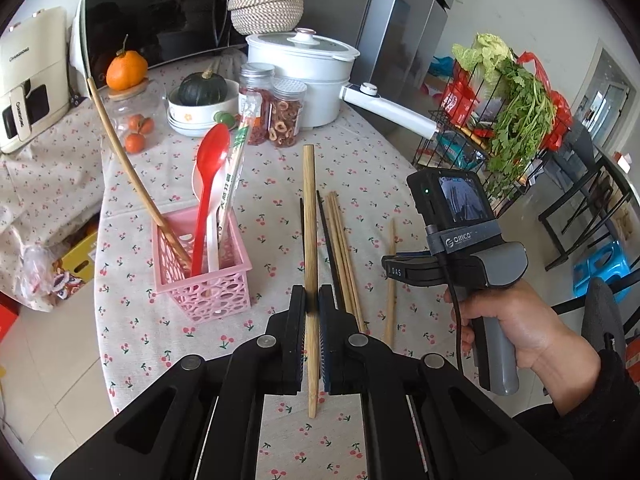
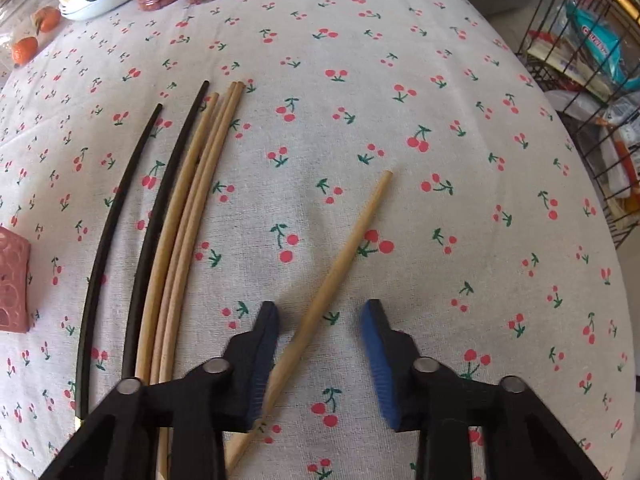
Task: Organize utensils
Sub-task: 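Drop the wooden chopstick into the pink basket while the right tool grasps and carries a wooden chopstick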
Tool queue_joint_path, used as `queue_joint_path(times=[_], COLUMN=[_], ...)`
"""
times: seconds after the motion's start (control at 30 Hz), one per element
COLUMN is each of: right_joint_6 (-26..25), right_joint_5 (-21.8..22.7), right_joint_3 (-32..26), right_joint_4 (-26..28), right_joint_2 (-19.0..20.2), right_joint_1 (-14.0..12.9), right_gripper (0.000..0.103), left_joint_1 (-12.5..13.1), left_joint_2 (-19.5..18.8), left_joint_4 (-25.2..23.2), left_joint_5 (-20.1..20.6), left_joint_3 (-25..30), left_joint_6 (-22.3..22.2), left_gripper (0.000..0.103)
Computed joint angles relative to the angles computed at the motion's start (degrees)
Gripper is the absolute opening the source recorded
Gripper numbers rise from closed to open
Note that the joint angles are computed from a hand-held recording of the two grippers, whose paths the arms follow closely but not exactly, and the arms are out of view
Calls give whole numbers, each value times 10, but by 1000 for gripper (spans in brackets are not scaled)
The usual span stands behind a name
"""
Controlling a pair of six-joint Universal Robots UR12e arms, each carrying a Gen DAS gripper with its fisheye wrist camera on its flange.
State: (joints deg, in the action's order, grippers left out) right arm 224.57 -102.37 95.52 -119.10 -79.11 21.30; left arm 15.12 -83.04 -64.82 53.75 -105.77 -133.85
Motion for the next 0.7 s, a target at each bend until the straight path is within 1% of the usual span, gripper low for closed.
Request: queue_joint_path(times=[0.03, 0.07, 0.17, 0.2, 0.27, 0.33, 0.43, 0.5, 0.6, 0.7], right_joint_6=[-4, -3, -1, 2, 17, 22, 18, 11, -4, -20], right_joint_5=[5, 8, 11, 5, -12, -19, -31, -41, -62, -79], right_joint_3=[0, 0, 7, 10, 16, 27, 37, 39, 41, 43], right_joint_4=[-3, -5, -17, -25, -54, -98, -146, -169, -203, -244], right_joint_2=[0, 0, -4, -9, -21, -36, -52, -59, -68, -74], right_joint_1=[0, 0, 0, 1, 8, 10, 17, 24, 35, 44], right_gripper=[13, 7, 6, 6, 6, 6, 6, 6, 6, 6], left_joint_1=[1, 2, 8, 11, 18, 25, 39, 47, 62, 81], left_joint_2=[0, 1, 5, 6, 10, 15, 22, 26, 31, 33], left_joint_4=[-1, -1, 1, -1, 0, 5, 9, 15, 35, 71], left_joint_5=[-1, -2, -10, -15, -28, -39, -61, -73, -98, -135], left_joint_3=[0, 0, -1, 0, 0, -1, -2, -2, 0, 0], left_joint_6=[-1, -2, -1, 0, 5, 6, 4, 4, -11, -47], left_gripper=[6, 6, 6, 6, 6, 6, 6, 6, 6, 6])
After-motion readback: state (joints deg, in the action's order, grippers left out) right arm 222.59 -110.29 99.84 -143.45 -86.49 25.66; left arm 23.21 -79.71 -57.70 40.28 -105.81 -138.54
